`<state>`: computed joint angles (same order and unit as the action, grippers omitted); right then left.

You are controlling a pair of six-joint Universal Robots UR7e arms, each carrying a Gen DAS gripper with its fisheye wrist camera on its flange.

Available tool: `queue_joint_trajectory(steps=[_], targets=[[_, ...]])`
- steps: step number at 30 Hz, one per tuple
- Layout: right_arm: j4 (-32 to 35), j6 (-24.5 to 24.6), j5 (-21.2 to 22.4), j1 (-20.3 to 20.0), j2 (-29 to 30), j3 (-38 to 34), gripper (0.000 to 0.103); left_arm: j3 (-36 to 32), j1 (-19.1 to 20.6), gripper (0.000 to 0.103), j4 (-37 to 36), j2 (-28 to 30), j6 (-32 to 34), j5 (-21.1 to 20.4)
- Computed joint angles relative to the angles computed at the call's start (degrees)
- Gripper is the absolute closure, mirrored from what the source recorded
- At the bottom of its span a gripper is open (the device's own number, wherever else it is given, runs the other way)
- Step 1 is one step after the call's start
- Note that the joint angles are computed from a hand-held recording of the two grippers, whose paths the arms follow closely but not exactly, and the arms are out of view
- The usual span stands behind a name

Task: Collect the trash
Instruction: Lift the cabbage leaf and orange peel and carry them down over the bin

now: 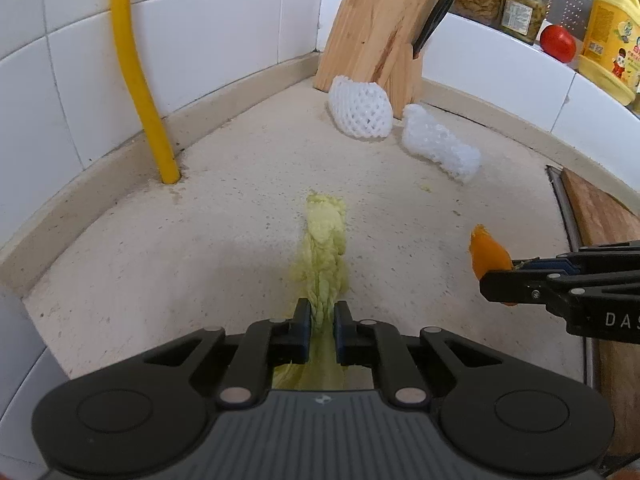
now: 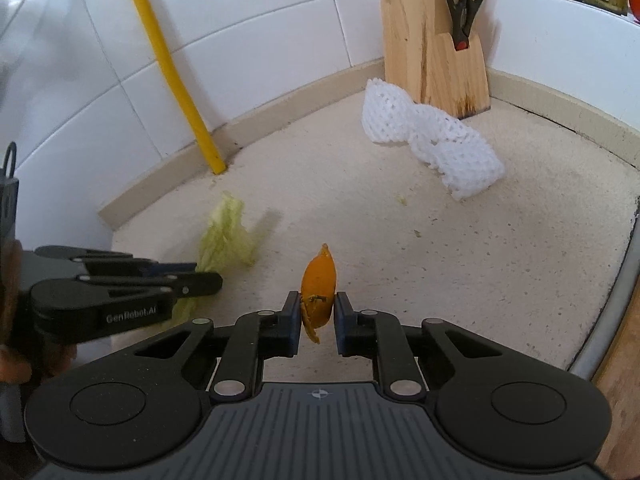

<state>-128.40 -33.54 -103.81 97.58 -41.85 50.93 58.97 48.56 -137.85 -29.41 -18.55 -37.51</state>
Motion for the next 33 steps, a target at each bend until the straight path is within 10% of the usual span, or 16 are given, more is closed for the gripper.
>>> queue_joint_trajectory(steps=[33], targets=[[-0.74, -5.53, 5.71, 5.05, -2.21, 8.91, 0.081, 23.72, -4.63, 0.095, -9.08, -15.6, -9.43, 9.73]])
